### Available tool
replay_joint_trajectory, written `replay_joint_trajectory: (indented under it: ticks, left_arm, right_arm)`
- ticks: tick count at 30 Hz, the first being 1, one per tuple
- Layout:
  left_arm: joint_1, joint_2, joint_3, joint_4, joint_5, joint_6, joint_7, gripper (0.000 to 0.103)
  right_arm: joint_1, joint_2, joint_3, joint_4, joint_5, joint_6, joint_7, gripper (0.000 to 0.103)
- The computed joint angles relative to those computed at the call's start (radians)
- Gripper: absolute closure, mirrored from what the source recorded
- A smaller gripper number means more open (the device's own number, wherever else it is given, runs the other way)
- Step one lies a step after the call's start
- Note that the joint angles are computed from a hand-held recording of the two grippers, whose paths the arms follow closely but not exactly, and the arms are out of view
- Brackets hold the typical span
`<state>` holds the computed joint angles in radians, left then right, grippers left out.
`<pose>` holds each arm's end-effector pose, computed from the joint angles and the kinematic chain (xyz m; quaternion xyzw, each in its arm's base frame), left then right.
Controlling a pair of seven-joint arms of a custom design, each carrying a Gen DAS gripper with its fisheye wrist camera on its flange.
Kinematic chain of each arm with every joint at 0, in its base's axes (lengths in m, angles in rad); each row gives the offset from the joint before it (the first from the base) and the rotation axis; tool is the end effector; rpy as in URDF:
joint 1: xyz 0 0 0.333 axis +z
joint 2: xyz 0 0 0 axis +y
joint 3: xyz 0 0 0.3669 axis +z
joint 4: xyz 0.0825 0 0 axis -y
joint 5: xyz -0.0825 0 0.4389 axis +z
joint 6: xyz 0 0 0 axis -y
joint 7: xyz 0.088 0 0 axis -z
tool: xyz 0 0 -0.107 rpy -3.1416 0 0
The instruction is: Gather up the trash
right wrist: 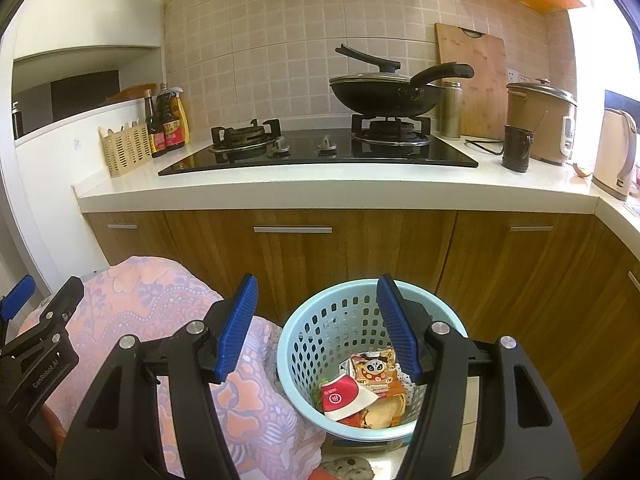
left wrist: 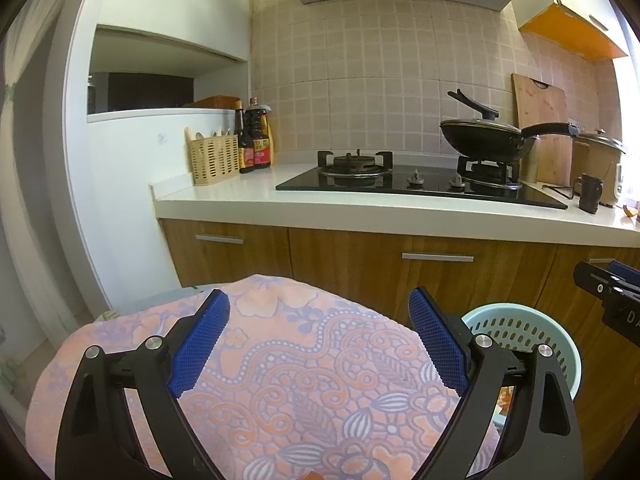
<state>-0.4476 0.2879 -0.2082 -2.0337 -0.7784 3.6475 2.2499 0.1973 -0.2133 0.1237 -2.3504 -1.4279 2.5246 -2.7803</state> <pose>0.5850 -0.3199 0.4529 -0.4767 0.6724 -0.4486 0.3455 0.5042 0.1801 0.4691 -0.4374 0.7451 -0.4099 0.2923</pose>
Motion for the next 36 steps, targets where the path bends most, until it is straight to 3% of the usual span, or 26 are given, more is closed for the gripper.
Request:
replay_joint_trajectory:
  ticks: [36]
  left_arm:
    - [0.0, -0.004, 0.001, -0.003, 0.0, -0.01, -0.006, 0.013]
  right_arm:
    - [0.005, 0.018, -0.005, 0.011, -0.008, 0.013, 0.007, 0.045]
